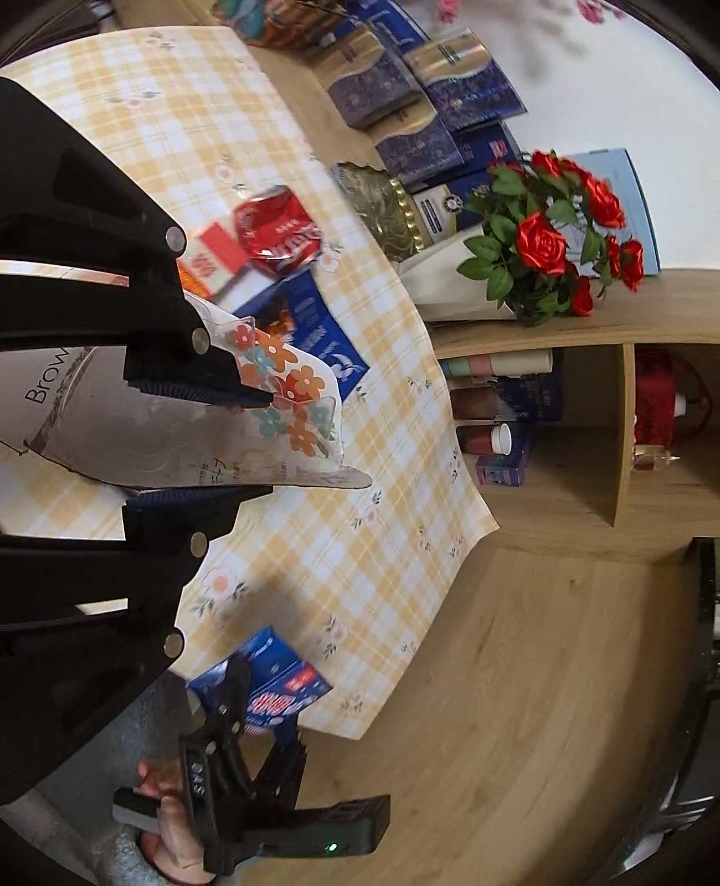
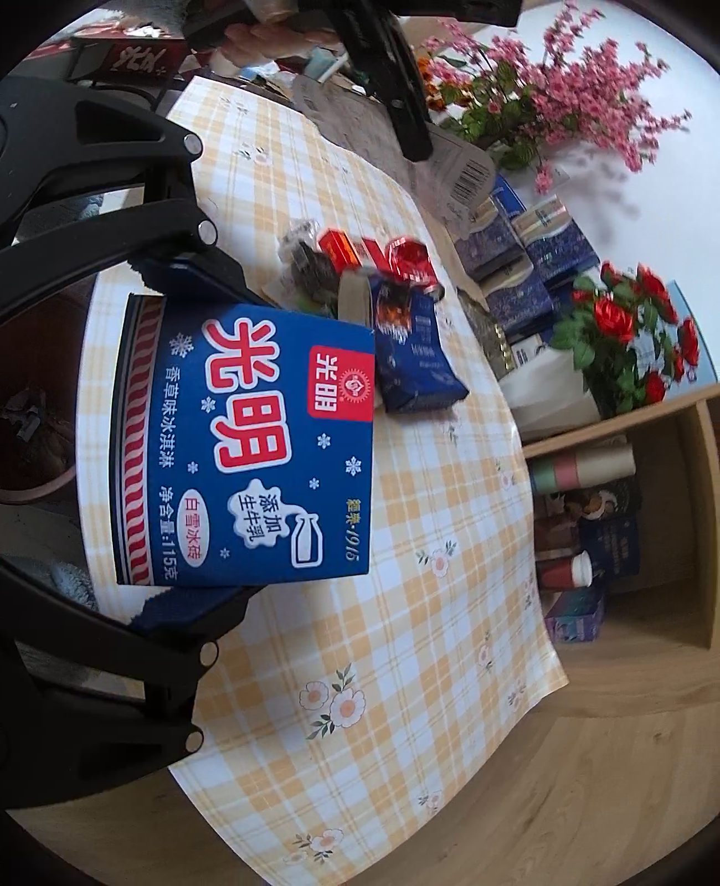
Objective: Collect trash
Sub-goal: 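Carry the floral wrapper with the left gripper over the bin and release it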
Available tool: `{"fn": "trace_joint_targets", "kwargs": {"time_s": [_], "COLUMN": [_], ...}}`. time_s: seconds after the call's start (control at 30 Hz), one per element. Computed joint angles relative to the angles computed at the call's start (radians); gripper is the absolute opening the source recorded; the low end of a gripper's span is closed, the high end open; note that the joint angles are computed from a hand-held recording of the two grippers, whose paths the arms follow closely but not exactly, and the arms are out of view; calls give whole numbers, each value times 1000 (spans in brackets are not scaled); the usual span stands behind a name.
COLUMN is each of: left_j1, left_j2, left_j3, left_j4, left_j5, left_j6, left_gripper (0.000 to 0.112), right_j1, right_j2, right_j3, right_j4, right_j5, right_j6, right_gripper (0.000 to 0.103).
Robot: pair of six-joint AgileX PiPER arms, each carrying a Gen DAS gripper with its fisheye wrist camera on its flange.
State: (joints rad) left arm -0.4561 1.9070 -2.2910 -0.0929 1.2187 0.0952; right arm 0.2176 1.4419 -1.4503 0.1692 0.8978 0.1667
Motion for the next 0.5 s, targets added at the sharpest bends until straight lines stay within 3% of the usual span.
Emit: {"fn": "trace_joint_targets", "kwargs": {"time_s": [0.27, 0.5], "left_j1": [-55, -207], "left_j2": [-428, -690], "left_j3": [622, 995], "left_j4": [-65, -41], "left_j5": [-215, -305], "left_j6": [-52, -181], "left_gripper": [25, 25], "right_j1": [97, 181], "right_j2": [-105, -199], "right_j3": [25, 85], "right_j4": [-71, -147], "right_j5": [52, 76], "right_j6": [59, 117], "right_gripper": [82, 82]}}
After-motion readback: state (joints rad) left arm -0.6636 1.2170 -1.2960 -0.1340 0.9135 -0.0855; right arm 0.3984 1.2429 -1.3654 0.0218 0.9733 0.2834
